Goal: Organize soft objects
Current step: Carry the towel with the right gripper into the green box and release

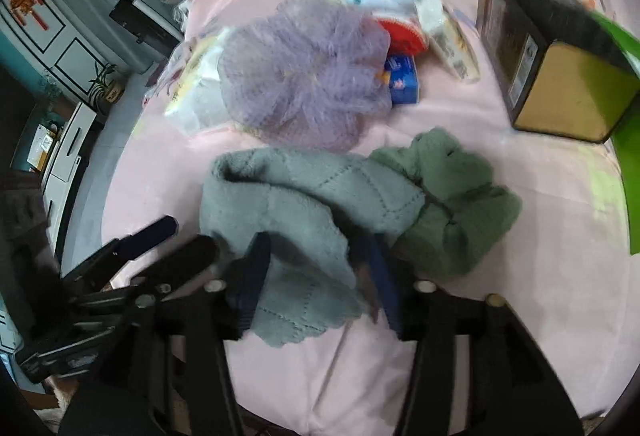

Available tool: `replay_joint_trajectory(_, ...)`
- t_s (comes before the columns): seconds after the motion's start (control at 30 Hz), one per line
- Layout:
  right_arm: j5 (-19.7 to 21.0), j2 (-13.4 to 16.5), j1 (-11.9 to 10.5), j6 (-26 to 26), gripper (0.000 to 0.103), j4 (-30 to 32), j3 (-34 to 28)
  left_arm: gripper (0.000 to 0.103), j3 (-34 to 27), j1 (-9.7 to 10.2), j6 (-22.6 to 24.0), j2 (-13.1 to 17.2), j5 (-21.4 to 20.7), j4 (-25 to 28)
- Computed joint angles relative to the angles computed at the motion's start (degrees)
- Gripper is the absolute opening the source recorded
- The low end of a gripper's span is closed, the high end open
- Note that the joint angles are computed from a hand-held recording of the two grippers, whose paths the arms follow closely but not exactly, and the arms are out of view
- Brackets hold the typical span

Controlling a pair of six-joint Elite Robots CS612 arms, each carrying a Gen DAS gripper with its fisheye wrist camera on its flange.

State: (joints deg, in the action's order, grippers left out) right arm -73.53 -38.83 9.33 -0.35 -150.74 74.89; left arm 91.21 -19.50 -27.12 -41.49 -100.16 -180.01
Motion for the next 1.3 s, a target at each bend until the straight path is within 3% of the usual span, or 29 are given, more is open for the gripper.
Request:
replay_joint_trajectory(0.1,-1.2,-1.2,-0.3,-1.0,0.068,-5.8,1.8,0.083,-0.2,-0.2,0.5,0.2,0.1,-0.2)
replay_joint_trajectory(0.17,-0.6,-1.4,-0.5,-1.6,0.086,-9.5,2.2,0.083,-0.7,-0.33,0.9,0.5,-0.4,0.4)
replay_joint_trajectory(0.23,0.2,-0.8,-0.7,-1.8,0.086,-10.7,1.3,0.083,-1.3,-0.31,1.2,1.0,-2.0,1.3)
replay_joint_trajectory(0.3,3.5,0.9,-1.0,-3.3,0.086,-7.8,-1.5,0.083,-2.0,-0.3,1.3,1.6,-3.6,1.9)
replay_joint_trajectory(0.4,7.2,3.3,-1.0,-5.3,0.084,-2.6,-5.1,0.083,-1.7,-0.83,2.3,1.8,-2.3,0.3)
replay_joint_trajectory(0.5,8.4,5.4,-0.9,-6.5,0.065,2.5,-8.2,0.062,-2.2,-0.8,1.7,2.4,-3.1,-0.3)
replay_joint_trajectory(0.57,8.2,6.1,-0.8,-7.2,0.035,5.1,-9.3,0.042,-2.1,-1.23,1.6,2.3,-0.3,-0.5)
replay_joint_trajectory(0.67,9.3,5.6,-1.1,-7.9,0.019,4.0,-7.9,0.03,-2.6,-0.7,-0.4,2.6,-3.2,-0.9)
replay_joint_trajectory(0.73,12.2,5.1,-1.8,-7.2,0.011,3.5,-7.2,0.029,-2.7,-0.75,-0.6,2.4,-3.7,-1.4)
replay_joint_trajectory(0.97,17.8,1.3,-4.4,-2.9,0.009,-5.6,-2.3,0.028,-3.6,-2.38,3.4,0.4,-1.5,-4.5)
replay_joint_trajectory(1.3,20.3,-2.6,-9.5,7.8,0.01,-22.3,4.2,0.028,-9.5,-6.69,9.7,0.0,-0.5,-3.9)
